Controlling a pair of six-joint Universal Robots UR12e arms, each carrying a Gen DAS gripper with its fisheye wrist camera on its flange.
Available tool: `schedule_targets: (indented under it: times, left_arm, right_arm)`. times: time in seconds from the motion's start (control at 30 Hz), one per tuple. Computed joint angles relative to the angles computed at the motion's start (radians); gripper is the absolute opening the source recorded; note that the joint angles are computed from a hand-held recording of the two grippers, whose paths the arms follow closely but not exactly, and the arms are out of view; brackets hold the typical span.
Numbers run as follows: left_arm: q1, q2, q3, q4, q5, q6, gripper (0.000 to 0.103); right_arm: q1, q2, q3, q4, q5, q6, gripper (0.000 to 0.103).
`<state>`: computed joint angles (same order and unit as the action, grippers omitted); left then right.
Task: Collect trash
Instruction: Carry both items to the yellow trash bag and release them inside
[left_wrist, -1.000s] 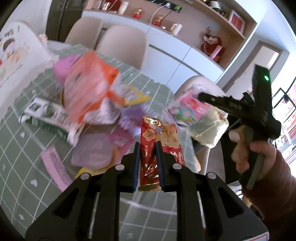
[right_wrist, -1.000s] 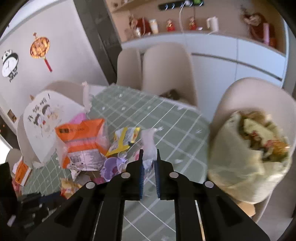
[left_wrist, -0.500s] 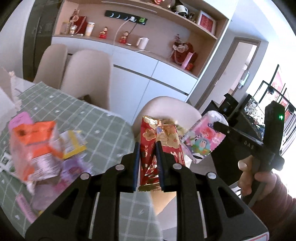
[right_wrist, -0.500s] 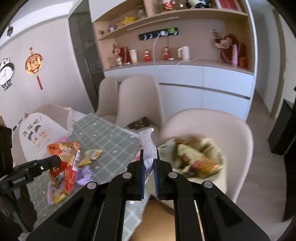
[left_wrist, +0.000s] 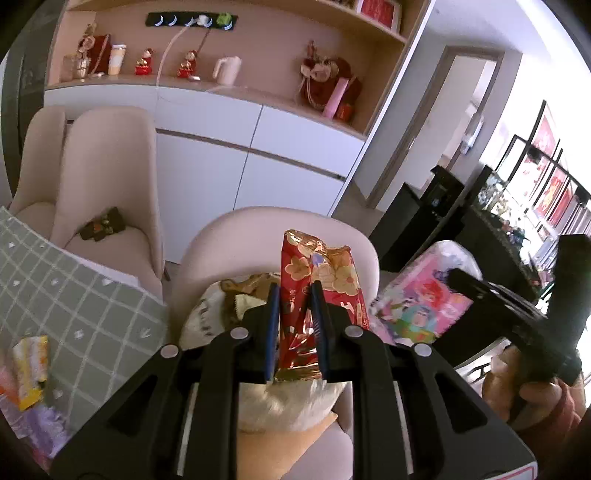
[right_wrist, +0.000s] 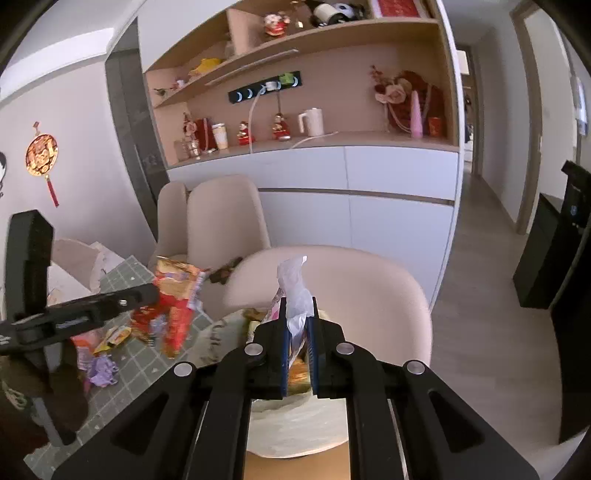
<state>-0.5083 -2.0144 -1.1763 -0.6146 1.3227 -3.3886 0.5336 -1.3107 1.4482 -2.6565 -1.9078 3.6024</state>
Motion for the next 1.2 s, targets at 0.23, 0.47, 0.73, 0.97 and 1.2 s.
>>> schedule_targets:
  times: [0.23,0.47,0.73,0.97,1.2]
  left_arm:
    - [-0.034,-0.103,0.127,-0.153,0.066,0.008,0.016]
    - [-0.088,-0.211,0.302,-0.457,0.264,0.198,0.016]
    - [-0.081,-0.229,0.312,-0.492,0.221,0.139,0.018]
    - [-0.053,-0.184,0.231,-0.391,0.153,0.029,0.031]
    - [-0.026,-0.102,0.123,-0.261,0.142,-0.059,0.038]
  right_arm:
    - [-0.063,-0.026,0.054,-0.025,0.057,-0.028,0.01]
    - [-0.106,-0.039,0.094,-0.04,0.095,-0.006,0.01]
    - [-0.127,-0.037,0.109,-0.036,0.134,0.004,0.01]
    - [-0.131,-0.015,0.092,-0.035,0.178,0.006,0.01]
    - [-0.11,0.035,0.035,-0.047,0.216,0.001,0.01]
